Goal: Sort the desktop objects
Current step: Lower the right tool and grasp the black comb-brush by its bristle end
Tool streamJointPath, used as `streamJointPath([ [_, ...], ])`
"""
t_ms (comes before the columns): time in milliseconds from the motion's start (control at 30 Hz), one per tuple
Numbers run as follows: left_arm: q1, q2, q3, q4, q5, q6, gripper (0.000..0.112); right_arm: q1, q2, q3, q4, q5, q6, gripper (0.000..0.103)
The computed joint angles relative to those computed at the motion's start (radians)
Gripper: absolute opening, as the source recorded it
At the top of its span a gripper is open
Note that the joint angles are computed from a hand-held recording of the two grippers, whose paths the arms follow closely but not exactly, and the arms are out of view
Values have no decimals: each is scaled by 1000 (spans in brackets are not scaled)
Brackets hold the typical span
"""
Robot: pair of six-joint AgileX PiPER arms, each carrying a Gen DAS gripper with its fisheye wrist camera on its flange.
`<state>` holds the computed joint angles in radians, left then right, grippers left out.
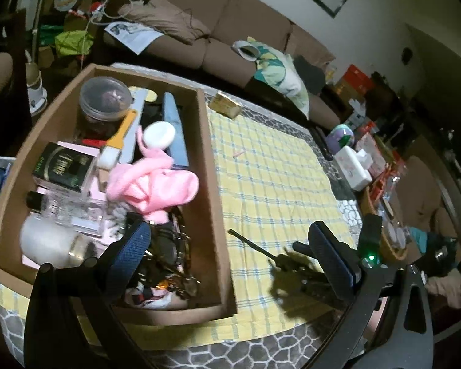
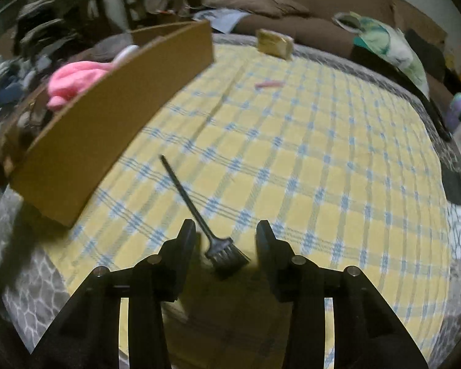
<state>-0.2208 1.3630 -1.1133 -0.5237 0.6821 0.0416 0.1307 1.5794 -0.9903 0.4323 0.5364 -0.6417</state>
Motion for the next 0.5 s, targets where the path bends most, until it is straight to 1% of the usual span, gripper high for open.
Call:
streamJointPath([
  [67,-5,9,-1,-17,2,9,103,14,1,3,19,8,-42,42],
  [133,-19,17,-7,7,2,-8,103,16,22,0,60,17,-106,41],
  [167,-25,21,-9,14,2,-13,103,29,25,12,39,3,-103,41],
  [233,-25,29,-13,1,12,2,103,54,38,30,-26,-38,-89,44],
  [267,-25,32,-14,-4,14,6,103,54,42,33,-14,-47,-118,44],
  [367,-30,35,-17,-5,17,13,103,14,51,28,76,-12,-199,42],
  [500,-29,40,-19,-16,24,31,103,-1,42,27,78,3,-226,42],
])
